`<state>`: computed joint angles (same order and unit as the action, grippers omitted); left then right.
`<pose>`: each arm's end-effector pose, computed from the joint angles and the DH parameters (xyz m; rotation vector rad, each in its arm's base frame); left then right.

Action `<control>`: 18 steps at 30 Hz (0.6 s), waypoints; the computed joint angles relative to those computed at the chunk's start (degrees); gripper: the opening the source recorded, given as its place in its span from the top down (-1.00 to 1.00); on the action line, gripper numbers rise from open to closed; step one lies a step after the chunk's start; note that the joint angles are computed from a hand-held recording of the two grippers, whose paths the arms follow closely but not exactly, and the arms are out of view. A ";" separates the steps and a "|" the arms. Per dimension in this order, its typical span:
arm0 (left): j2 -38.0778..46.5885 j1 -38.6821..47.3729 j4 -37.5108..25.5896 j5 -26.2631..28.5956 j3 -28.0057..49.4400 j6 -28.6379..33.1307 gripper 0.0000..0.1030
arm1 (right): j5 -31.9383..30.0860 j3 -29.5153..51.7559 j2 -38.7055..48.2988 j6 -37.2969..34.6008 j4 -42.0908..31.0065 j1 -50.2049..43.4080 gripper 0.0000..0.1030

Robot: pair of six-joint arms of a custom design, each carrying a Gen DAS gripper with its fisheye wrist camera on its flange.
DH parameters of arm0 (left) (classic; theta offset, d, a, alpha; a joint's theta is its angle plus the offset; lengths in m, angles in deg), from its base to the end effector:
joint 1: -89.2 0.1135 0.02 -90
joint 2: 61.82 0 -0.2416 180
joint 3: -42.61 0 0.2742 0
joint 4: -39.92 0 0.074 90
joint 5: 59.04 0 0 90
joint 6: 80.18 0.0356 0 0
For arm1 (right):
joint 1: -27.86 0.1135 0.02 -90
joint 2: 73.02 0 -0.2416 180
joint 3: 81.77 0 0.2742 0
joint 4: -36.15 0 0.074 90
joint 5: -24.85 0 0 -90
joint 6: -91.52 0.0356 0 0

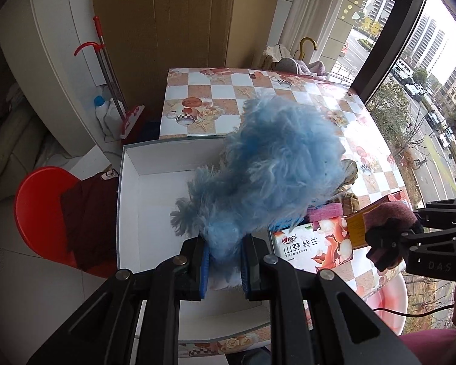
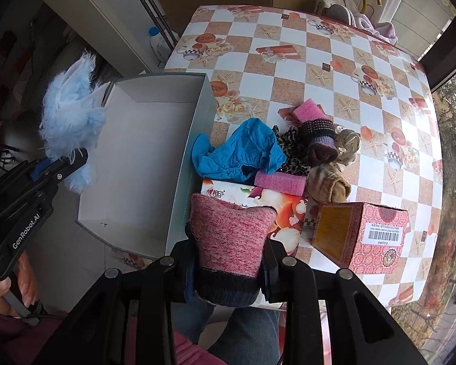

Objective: Organize soft objects
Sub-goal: 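Carry the blue plush and pink sock over the white box with both grippers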

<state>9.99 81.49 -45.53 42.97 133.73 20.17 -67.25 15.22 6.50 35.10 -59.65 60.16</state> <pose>0.2441 -0.0405 0.3342 0.4846 2.6655 -0.2717 0.2189 0.1399 0.3261 0.0277 2.9830 0.2117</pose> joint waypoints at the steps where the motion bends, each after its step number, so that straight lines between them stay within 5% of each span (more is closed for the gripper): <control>1: -0.07 0.09 -0.02 -0.05 -0.07 -0.08 0.65 | -0.06 0.16 0.24 -0.19 0.09 0.04 0.38; 18: -1.36 4.82 -1.06 0.01 -1.90 0.81 0.64 | -0.13 4.88 6.35 -1.95 1.35 3.66 0.38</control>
